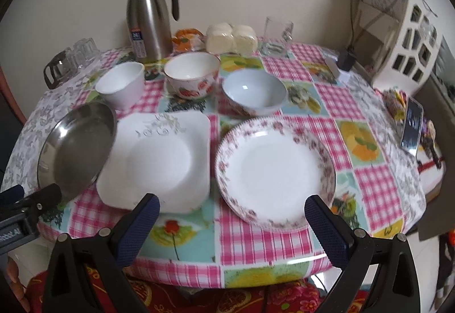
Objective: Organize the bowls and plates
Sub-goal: 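Move the left tool forward to the rim of the steel basin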
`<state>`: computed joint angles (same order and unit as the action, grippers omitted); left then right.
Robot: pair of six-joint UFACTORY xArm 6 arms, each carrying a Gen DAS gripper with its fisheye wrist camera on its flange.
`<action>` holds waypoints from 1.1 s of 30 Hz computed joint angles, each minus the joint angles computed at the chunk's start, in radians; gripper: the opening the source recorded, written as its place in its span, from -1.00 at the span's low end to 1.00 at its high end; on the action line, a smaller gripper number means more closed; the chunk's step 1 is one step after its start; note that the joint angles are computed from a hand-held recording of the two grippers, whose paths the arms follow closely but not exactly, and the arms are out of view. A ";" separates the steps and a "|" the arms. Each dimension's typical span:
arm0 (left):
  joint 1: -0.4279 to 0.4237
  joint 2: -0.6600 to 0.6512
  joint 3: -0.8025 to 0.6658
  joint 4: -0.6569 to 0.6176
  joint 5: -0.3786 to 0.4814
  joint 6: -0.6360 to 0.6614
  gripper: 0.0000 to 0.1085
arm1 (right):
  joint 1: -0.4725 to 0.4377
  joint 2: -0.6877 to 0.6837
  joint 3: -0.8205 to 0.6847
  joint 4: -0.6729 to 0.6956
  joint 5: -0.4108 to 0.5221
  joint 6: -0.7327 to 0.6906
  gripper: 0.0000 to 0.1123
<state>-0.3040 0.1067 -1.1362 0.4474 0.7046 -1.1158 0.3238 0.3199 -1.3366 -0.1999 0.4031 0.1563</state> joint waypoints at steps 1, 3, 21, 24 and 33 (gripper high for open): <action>0.008 -0.003 -0.002 -0.002 0.001 -0.002 0.90 | 0.005 0.006 -0.016 0.000 0.004 -0.005 0.83; 0.023 -0.011 -0.008 -0.002 0.005 -0.007 0.90 | 0.016 0.017 -0.052 0.002 0.011 -0.016 0.83; 0.150 0.096 -0.253 0.096 0.007 -0.182 0.90 | 0.085 0.222 -0.494 0.146 0.075 -0.100 0.83; 0.159 0.141 -0.305 0.165 0.029 -0.239 0.90 | 0.086 0.290 -0.593 0.140 0.085 -0.077 0.83; 0.204 0.244 -0.352 0.244 0.023 -0.287 0.90 | 0.082 0.520 -0.878 0.185 0.131 -0.089 0.83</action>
